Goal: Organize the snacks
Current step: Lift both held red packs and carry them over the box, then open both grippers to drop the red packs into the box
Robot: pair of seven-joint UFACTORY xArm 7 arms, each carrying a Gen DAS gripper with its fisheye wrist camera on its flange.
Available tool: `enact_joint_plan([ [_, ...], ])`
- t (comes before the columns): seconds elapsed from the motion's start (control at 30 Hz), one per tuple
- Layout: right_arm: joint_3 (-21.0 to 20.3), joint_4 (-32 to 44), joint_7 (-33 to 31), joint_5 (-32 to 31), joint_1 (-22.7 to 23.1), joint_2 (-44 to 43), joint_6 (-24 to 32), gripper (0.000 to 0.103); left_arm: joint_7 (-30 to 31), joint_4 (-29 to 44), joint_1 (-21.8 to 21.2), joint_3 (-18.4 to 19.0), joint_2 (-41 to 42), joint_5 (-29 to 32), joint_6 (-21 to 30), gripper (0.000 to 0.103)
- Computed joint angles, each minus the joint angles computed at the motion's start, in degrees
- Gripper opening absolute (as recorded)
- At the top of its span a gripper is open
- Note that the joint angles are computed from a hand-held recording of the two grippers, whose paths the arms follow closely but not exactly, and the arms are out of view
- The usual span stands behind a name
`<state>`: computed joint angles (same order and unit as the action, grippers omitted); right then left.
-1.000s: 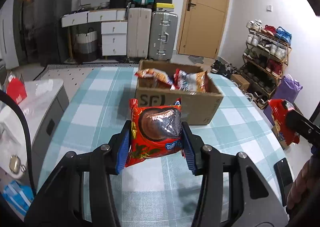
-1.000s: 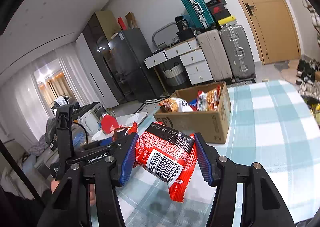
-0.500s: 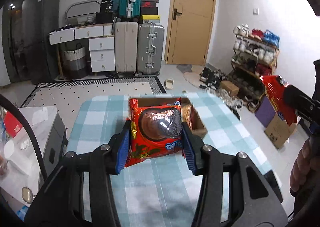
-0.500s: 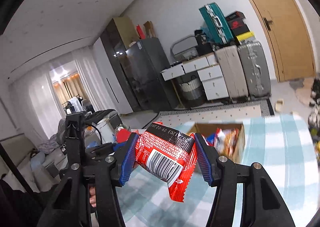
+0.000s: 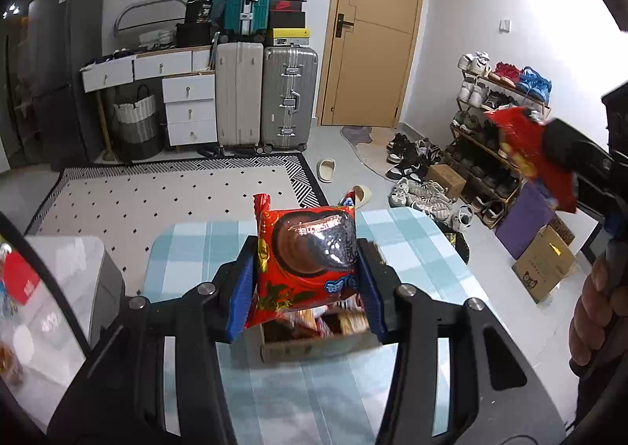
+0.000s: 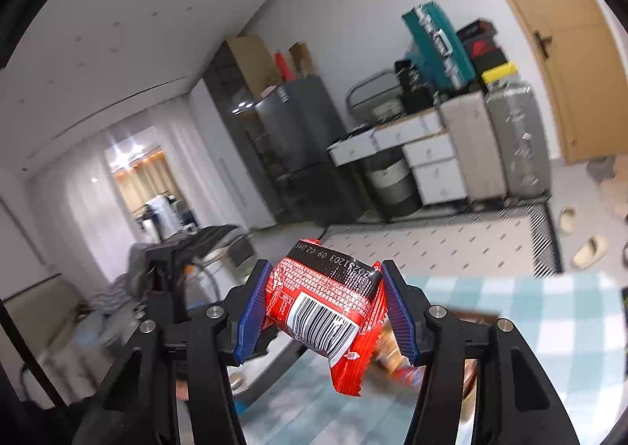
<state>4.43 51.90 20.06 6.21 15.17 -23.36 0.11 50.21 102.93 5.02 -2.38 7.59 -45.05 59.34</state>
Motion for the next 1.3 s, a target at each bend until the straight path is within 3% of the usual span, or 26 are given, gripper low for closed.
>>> enact_joint_plan([
  [0.17,3.2,6.3,3.7,-3.8,-7.7,5.7,4.5,0.057,-4.7,13.9,-1.0,-3.1,11.4,2.5,3.4,0.044],
  [0.27,6.1,9.4,7.9,-9.3,-12.7,10.1,7.1,0.057,-9.1,20.0,-3.3,-4.4,17.8,8.8,3.8,0.044],
  [0.4,4.3,11.6,10.1,-13.0,-12.6,15.8,8.7,0.057,-11.8,23.0,-4.5,-6.0,22.4,13.8,3.9,0.044],
  [0.47,3.6,12.4,11.4,-15.6,-12.4,18.3,9.5,0.057,-13.4,27.1,-4.4,-7.1,25.9,15.1,7.0,0.044],
  [0.67,-0.1,13.8,2.7,-6.7,-9.2,24.9,10.1,0.057,-10.2,23.3,-6.0,-7.7,26.6,19.0,3.5,0.045],
  [0.83,-0.8,14.0,0.9,-5.6,-8.6,28.2,9.8,0.057,-6.9,16.7,-7.2,-7.6,25.4,20.9,-1.1,0.045],
  [1.2,-0.6,15.8,-4.0,-2.2,-9.2,32.7,10.8,0.057,-4.8,15.9,-7.7,-7.8,27.0,22.9,0.0,0.045],
  [1.3,0.7,15.0,-7.0,1.2,-10.1,32.7,9.2,0.057,-4.4,16.7,-7.9,-7.7,27.6,23.4,1.3,0.045],
])
